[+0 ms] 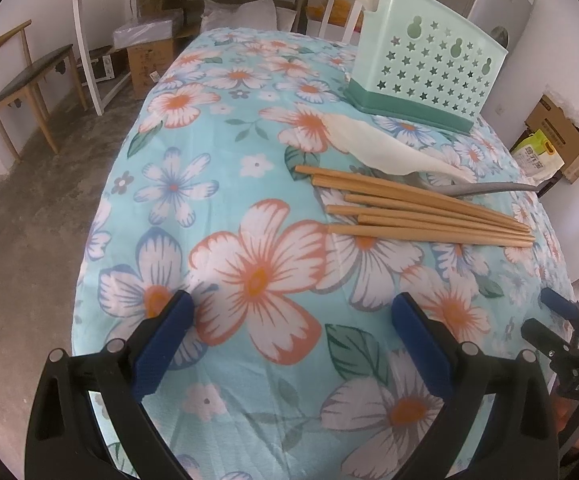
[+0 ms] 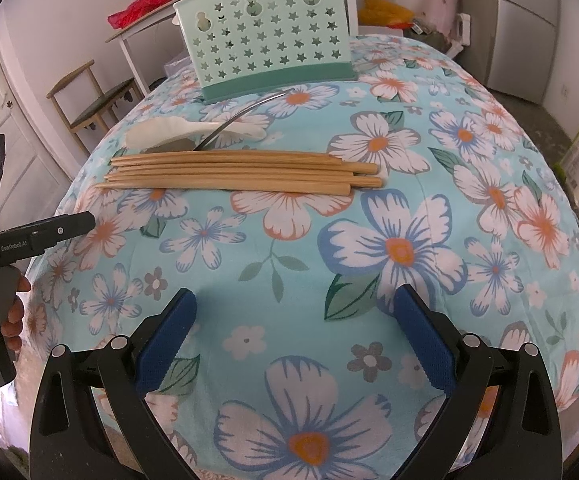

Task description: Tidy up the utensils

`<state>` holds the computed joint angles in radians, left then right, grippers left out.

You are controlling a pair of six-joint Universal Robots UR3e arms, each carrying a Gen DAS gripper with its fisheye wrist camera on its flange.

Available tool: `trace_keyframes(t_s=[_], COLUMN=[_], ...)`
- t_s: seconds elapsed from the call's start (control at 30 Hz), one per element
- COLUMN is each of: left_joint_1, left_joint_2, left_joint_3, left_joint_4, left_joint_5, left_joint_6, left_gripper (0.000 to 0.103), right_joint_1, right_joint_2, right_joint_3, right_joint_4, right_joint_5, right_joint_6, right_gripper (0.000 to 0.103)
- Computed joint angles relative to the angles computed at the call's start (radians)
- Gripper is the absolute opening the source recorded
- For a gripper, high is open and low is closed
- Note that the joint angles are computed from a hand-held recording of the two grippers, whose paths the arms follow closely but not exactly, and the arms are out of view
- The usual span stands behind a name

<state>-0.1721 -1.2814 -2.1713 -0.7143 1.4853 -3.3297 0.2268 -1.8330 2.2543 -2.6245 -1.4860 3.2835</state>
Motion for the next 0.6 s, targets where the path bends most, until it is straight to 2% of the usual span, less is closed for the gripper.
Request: trace_keyframes(t_s=[0.47,0.6], left_joint_1=[0.001,-0.023], left_joint_2=[-0.014,-0.032], left_joint_3=[0.014,0.023], left_joint_4=[-0.009,0.000], left_joint_5=[-0.004,0.022], left_joint_6=[0.009,0.004], left_gripper=[0.097,0.097], right_joint_1=[-0.033,-0.107], right_joint_2=[-0.031,-0.088], right_joint_3=[0.028,0.069], right_joint_4=[-0.008,0.002], right_joint_5=[0.043,0.138], right_joint_6=[-0.021,-0.061], right_gripper=[0.095,0.095])
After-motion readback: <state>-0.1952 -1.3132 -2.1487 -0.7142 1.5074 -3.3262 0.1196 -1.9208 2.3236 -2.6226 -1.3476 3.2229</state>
